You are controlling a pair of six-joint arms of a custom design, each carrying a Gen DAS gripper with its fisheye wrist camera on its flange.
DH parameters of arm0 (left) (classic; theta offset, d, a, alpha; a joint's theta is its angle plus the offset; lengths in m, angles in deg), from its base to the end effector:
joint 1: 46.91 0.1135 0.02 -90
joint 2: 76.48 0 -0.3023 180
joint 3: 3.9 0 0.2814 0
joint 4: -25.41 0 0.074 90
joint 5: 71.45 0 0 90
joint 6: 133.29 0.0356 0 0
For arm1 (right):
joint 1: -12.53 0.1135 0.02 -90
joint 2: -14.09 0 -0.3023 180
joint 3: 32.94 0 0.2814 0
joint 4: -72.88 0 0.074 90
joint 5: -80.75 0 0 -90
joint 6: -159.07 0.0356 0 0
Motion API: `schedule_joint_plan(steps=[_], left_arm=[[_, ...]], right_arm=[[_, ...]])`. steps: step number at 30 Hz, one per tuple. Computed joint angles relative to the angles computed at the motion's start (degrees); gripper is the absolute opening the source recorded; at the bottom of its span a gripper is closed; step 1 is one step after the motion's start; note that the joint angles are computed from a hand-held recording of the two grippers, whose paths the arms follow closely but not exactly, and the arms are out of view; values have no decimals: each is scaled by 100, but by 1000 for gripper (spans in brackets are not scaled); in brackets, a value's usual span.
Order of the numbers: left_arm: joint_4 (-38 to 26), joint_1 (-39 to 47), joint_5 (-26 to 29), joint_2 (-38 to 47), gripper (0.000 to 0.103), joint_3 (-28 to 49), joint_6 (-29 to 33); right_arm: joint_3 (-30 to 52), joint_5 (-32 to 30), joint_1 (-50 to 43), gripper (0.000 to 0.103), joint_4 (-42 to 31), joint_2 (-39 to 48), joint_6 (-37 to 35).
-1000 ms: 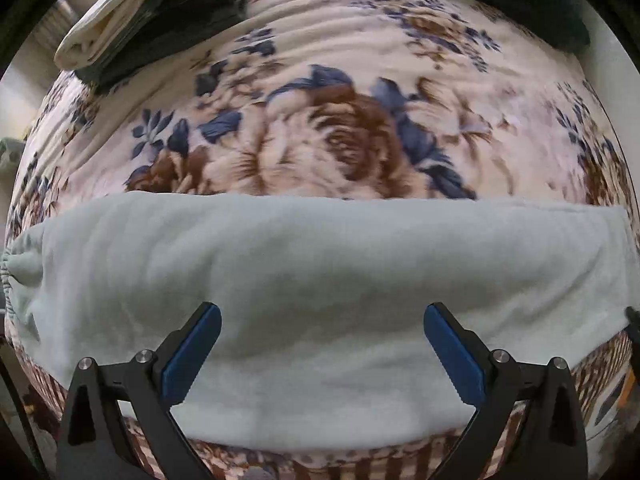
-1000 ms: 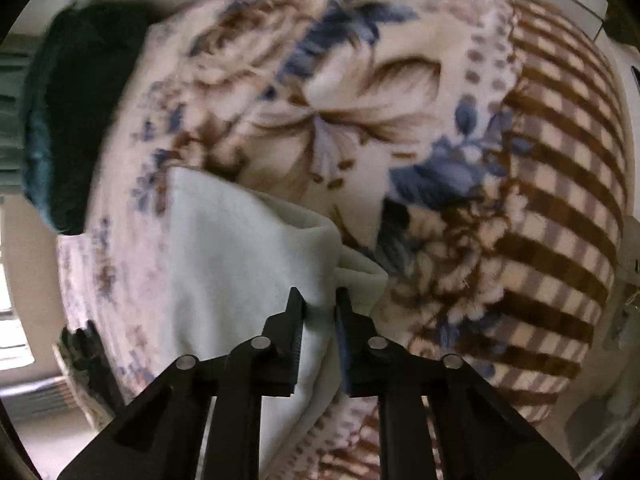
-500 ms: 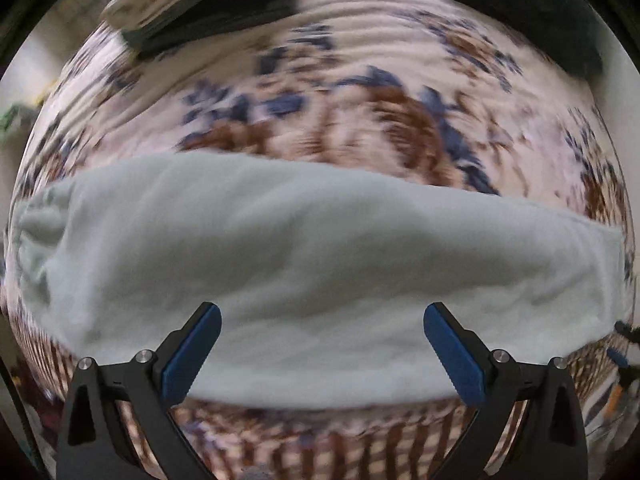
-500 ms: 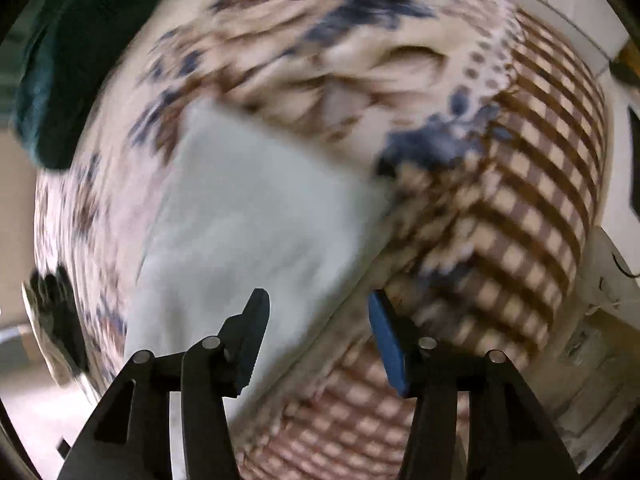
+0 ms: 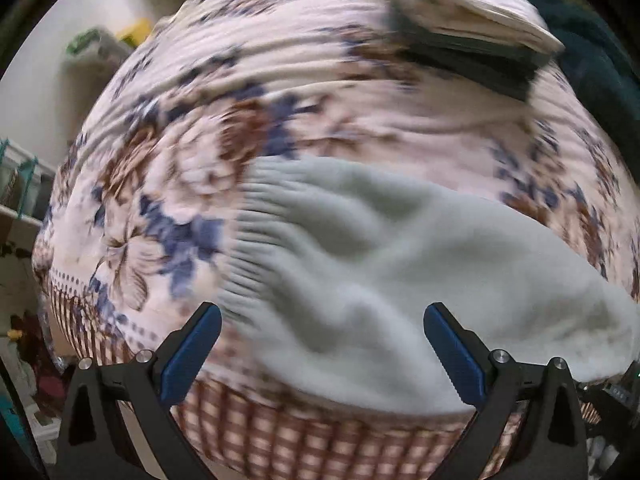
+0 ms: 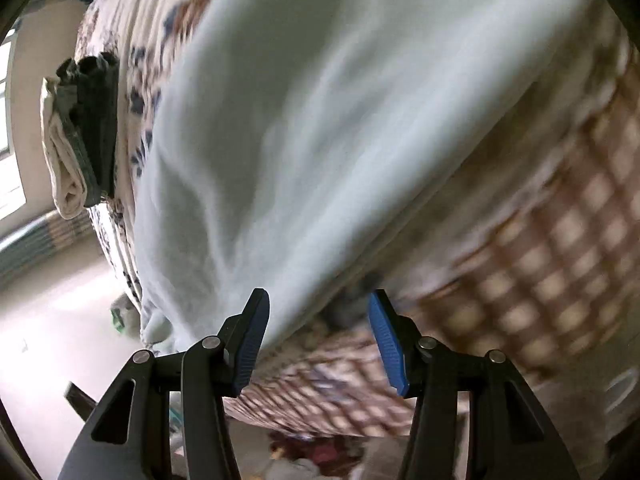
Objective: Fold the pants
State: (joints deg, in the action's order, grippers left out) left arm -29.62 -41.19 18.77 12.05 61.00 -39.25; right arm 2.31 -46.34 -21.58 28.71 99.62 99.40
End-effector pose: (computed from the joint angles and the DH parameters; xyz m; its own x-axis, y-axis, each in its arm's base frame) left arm 0.2902 0.0289 0.1954 -0.9801 -0.0274 -0.1964 -0.0299 0.9995 0.0101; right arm 0.1514 -0.0766 0.0963 -0.4670 0.8028 0.3706 0.8364 0.2651 0.4798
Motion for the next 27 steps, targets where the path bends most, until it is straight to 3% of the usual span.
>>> schedule_joint_plan(steps=[3,5,6,8,9,10,11,13,19,27], left_arm=[[90,766,323,619,103,252,569],[65,1053,580,1035,103,408,813],[62,1115,708,1266,103,475,875],[64,1176,868,1727,103,590,896],[102,1216,1067,1883,91,598,884],[235,1259,1234,1967,56,548,846],[299,1273,1394,1982,41,487,854],[524,1244,1506,1799,28,325,848],[297,1447,1640,1183,26,485,978],[261,1656,1386,1750,27,908,1688]], right_arm=[[-533,258,1169,54,1381,-386,1899],[-847,581,1766,41,2075,-715,2782],[-958,852,2085,23,2282,-881,3070],[-990,1380,2594,19,2297,-1141,3367],[-1009,1532,2756,13,2247,-1217,3461],[-986,1556,2720,12,2183,-1224,3428],[-999,1591,2712,11,2152,-1292,3430],[-774,1754,2874,10,1948,-1231,3424],[-386,1986,3291,9,700,-2580,3676],[-362,1971,3637,9,1173,-2304,4055]])
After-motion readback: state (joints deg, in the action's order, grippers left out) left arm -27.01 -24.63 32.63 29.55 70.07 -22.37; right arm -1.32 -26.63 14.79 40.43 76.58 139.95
